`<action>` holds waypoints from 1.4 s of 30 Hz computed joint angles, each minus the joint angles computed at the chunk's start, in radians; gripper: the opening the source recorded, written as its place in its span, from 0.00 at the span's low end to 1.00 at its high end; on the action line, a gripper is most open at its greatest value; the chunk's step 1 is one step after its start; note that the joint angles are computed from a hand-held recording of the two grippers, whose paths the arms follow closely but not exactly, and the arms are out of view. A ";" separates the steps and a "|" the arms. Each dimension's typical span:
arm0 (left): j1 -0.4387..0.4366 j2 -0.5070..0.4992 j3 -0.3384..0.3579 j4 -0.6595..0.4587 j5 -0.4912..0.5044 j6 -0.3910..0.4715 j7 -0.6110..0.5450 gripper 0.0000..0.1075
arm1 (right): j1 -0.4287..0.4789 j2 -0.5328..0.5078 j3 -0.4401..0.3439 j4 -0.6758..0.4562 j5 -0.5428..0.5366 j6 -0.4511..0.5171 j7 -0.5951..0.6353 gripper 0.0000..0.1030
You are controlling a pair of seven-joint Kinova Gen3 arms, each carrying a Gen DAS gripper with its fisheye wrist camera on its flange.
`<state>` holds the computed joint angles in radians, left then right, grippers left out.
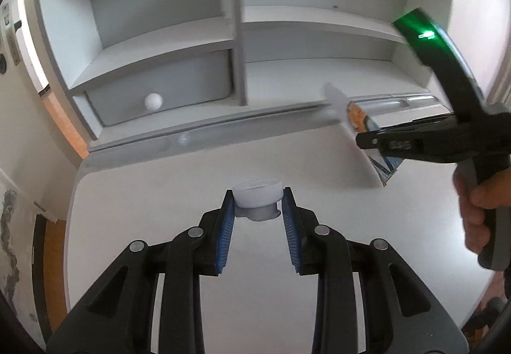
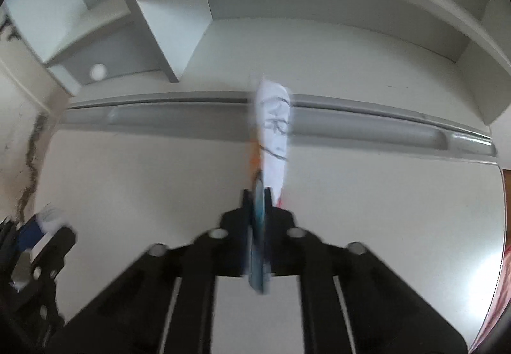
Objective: Collect trash
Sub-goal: 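Grasp the white-pink wrapper with the right tool while the left grasps the white cap, then carry the wrapper and white cap over the black bin and release both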
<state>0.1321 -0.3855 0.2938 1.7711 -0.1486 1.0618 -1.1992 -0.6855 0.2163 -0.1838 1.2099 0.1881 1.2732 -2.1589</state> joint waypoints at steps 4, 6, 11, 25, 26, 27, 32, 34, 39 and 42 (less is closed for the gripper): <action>0.016 0.012 0.088 -0.022 0.002 0.007 0.056 0.27 | 0.057 -0.163 -0.002 0.170 -0.042 -0.064 0.036 0.04; 0.029 0.024 0.133 -0.038 -0.002 0.014 0.092 0.27 | 0.090 -0.255 0.021 0.260 -0.099 -0.091 0.065 0.04; 0.116 0.102 0.272 -0.102 -0.068 0.016 0.239 0.27 | 0.218 -0.469 0.037 0.417 -0.153 -0.080 0.109 0.04; 0.604 0.667 0.566 -0.453 -0.570 -0.035 0.610 0.27 | 0.591 -1.018 0.430 0.667 -0.122 0.125 0.377 0.04; 0.629 0.701 0.574 -0.480 -0.590 -0.035 0.604 0.27 | 0.612 -1.036 0.472 0.669 -0.110 0.142 0.409 0.04; 0.673 0.747 0.576 -0.521 -0.621 -0.028 0.594 0.27 | 0.625 -1.052 0.513 0.673 -0.096 0.157 0.433 0.04; 0.836 0.929 0.584 -0.715 -0.679 0.004 0.483 0.27 | 0.688 -1.122 0.715 0.695 0.006 0.219 0.538 0.04; 0.881 0.977 0.570 -0.768 -0.669 0.001 0.430 0.27 | 0.689 -1.152 0.791 0.703 0.054 0.241 0.562 0.04; 0.978 1.107 0.525 -0.915 -0.614 0.049 0.309 0.27 | 0.641 -1.211 0.944 0.752 0.155 0.286 0.562 0.04; 1.025 1.189 0.496 -1.010 -0.576 0.084 0.244 0.27 | 0.615 -1.223 1.007 0.789 0.180 0.288 0.558 0.04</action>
